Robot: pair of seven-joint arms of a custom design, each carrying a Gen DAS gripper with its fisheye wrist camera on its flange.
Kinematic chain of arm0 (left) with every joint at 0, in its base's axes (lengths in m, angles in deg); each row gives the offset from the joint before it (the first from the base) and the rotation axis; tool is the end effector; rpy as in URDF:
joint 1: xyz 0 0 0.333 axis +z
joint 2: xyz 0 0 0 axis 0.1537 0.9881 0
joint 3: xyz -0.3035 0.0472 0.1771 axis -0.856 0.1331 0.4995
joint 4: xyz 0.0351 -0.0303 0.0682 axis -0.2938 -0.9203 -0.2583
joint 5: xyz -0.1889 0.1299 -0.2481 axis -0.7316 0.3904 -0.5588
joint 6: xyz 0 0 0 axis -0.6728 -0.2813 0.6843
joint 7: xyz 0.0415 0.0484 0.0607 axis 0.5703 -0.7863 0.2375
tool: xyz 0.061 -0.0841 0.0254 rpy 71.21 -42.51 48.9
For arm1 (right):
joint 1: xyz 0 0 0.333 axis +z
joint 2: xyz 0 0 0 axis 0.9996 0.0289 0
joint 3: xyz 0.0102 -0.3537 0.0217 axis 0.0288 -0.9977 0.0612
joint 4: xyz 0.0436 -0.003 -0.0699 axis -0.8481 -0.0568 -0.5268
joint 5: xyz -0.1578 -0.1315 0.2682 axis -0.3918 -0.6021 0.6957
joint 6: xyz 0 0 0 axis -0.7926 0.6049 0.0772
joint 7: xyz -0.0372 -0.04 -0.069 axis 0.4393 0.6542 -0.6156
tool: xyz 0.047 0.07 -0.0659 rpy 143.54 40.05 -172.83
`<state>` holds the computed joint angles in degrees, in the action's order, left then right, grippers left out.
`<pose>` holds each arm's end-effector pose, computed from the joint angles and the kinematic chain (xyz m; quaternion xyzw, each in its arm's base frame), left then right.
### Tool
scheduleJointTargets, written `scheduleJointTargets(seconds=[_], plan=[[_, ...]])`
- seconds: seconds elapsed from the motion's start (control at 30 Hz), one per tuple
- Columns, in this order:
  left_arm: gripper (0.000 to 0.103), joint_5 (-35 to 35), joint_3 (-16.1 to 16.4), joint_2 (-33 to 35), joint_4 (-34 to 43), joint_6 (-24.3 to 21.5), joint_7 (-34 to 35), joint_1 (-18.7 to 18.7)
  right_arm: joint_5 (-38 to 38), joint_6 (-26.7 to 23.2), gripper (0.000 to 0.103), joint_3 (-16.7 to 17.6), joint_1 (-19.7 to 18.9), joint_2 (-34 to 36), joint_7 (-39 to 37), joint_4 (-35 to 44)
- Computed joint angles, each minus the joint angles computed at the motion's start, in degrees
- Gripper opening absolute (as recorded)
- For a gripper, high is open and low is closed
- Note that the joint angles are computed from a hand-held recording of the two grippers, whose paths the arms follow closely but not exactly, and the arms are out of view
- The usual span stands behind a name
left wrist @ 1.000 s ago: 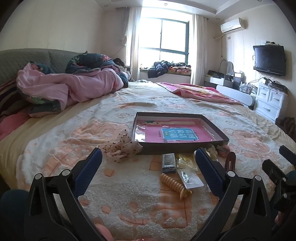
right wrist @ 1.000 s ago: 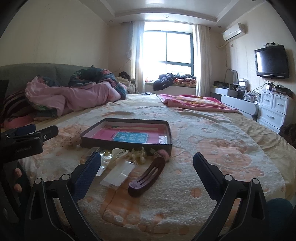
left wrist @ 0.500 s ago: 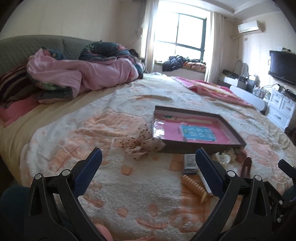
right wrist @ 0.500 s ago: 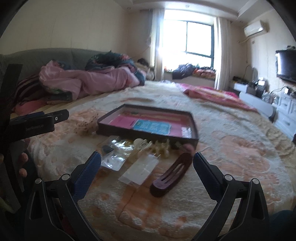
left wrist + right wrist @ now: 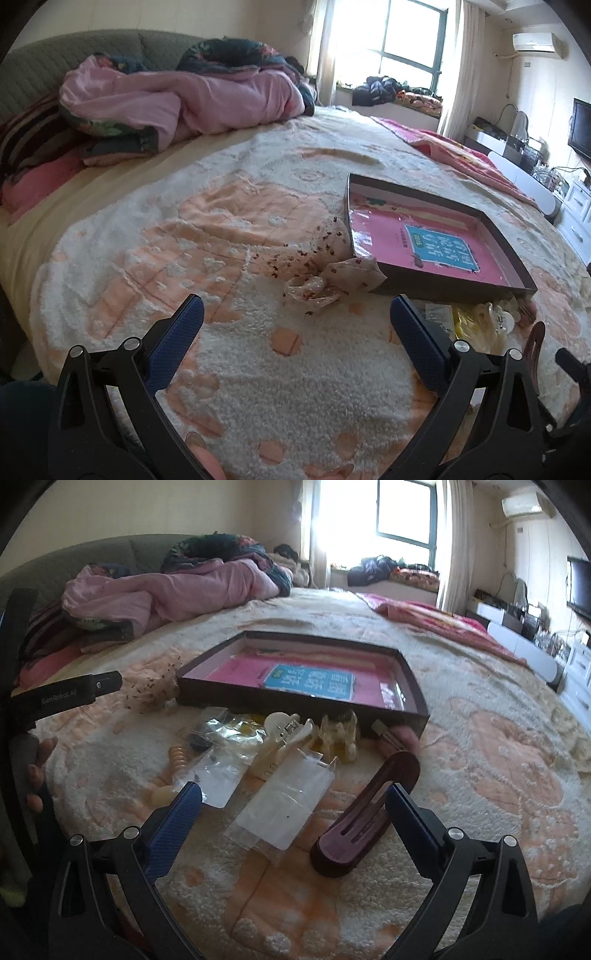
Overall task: Organize jewelry
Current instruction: 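Grasp the polka-dot fabric bow with the left tool while the right tool grasps the clear plastic bag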
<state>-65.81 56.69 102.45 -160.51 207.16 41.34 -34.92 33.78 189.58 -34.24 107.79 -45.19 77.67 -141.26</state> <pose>0.6879 -0.2028 0.4087 -0.7284 0.5255 -0.3075 0.3141 0.6857 0.2529 0.3864 -0.7431 0.5089 -0.2658 0.3438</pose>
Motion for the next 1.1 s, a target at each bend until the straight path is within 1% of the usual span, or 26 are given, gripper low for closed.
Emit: scheduleJointTargets(seconds=[0.03,0.1,0.13,0.2,0.23,0.27,0.33,0.37,0.43,0.5,0.53,0.6,0.63,0.67,0.7,0.73,0.77,0.8,0.83,0.87,0.9,0.93,0.97,1.1], plan=[[0.093,-0.17,-1.49,-0.05,0.83,-0.71,0.62,1.21,0.11,-0.87,0.095,0.37,-0.26,0.35,-0.21,0.78],[0.093,-0.2,-4.57,0.32,3.04,-1.68,1.59,4.18,0.15,-2.97,0.089,1.99,-1.27,1.19,-1.35,2.59],[0.093,-0.18,-6.74,0.31,4.12,-2.19,2.37,6.07,0.23,-4.39,0.088,2.49,-1.47,1.7,-1.9,3.69],[0.093,-0.38,-12.82,0.52,7.24,-3.78,4.85,11.22,1.02,-6.97,0.085,5.01,-3.07,2.54,-3.44,5.43],[0.093,-0.14,-14.43,0.98,8.82,-4.81,5.58,12.74,1.47,-7.59,0.084,5.69,-3.46,2.85,-3.96,5.95],[0.093,0.42,-14.48,1.66,10.47,-6.71,5.33,13.07,1.9,-8.43,0.082,6.58,-3.97,3.21,-4.77,6.54],[0.093,1.52,-15.97,2.87,13.8,-10.4,5.41,14.69,2.57,-9.36,0.078,7.17,-4.2,3.66,-5.89,7.23],[0.093,1.66,-17.21,3.61,15.73,-12.65,5.55,15.87,3.04,-10.05,0.076,8.02,-4.67,3.96,-6.76,7.71],[0.092,1.43,-20.98,4.34,17.93,-14.58,6.6,18.89,4.1,-11.73,0.071,8.95,-5.1,4.69,-8.08,9.03],[0.088,1.21,-24.71,5.08,19.94,-16.25,7.73,21.72,4.99,-13.64,0.064,8.67,-4.59,5.32,-8.71,10.44],[0.081,1.45,-26.26,5.36,20.58,-16.52,8.3,22.8,5.33,-14.35,0.063,8.2,-4.15,5.61,-8.72,11.11],[0.077,1.94,-28.36,5.99,21.88,-17.09,8.96,24.26,5.79,-15.26,0.061,7.57,-3.61,6.09,-8.97,12.19],[0.071,2.01,-29.32,6.34,22.53,-17.15,9.48,24.96,5.92,-15.26,0.059,7.29,-3.41,6.17,-9.05,12.31],[0.062,2.0,-30.27,6.57,22.79,-16.72,10.11,25.59,5.96,-15.15,0.055,6.97,-3.19,6.24,-9.09,12.38],[0.056,1.93,-30.89,6.81,23.02,-16.3,10.62,26.04,5.92,-15.0,0.052,6.7,-3.01,6.34,-9.2,12.46],[0.042,1.79,-31.29,6.95,23.18,-16.21,10.98,26.29,5.77,-14.25,0.051,6.23,-2.76,6.16,-9.07,11.95],[0.031,1.32,-32.38,7.1,23.33,-15.86,11.9,26.94,5.78,-13.71,0.049,6.28,-2.85,6.04,-9.15,11.61],[0.026,0.77,-33.43,6.76,22.46,-14.64,12.84,27.54,5.8,-13.19,0.047,6.45,-3.05,5.92,-9.32,11.2],[0.016,0.36,-33.7,6.64,22.11,-13.97,13.44,27.68,5.89,-12.5,0.047,6.65,-3.28,5.73,-9.39,10.64],[0.011,0.56,-32.75,5.99,20.9,-12.93,13.31,26.92,6.01,-12.02,0.045,6.91,-3.56,5.53,-9.46,10.16],[0.008,0.91,-31.57,5.27,19.43,-11.5,13.02,26.05,6.25,-11.55,0.044,7.41,-4.0,5.28,-9.58,9.61],[0.003,0.96,-30.76,4.82,18.56,-10.65,12.83,25.46,6.54,-10.91,0.043,7.9,-4.48,4.92,-9.62,8.89],[0.003,1.03,-29.57,3.75,16.44,-8.76,12.03,24.56,6.71,-10.46,0.042,8.29,-4.88,4.56,-9.74,8.25],[0.001,0.21,-27.83,1.71,12.76,-5.79,12.07,23.13,7.53,-8.54,0.04,10.58,-6.92,3.43,-10.58,5.83]])
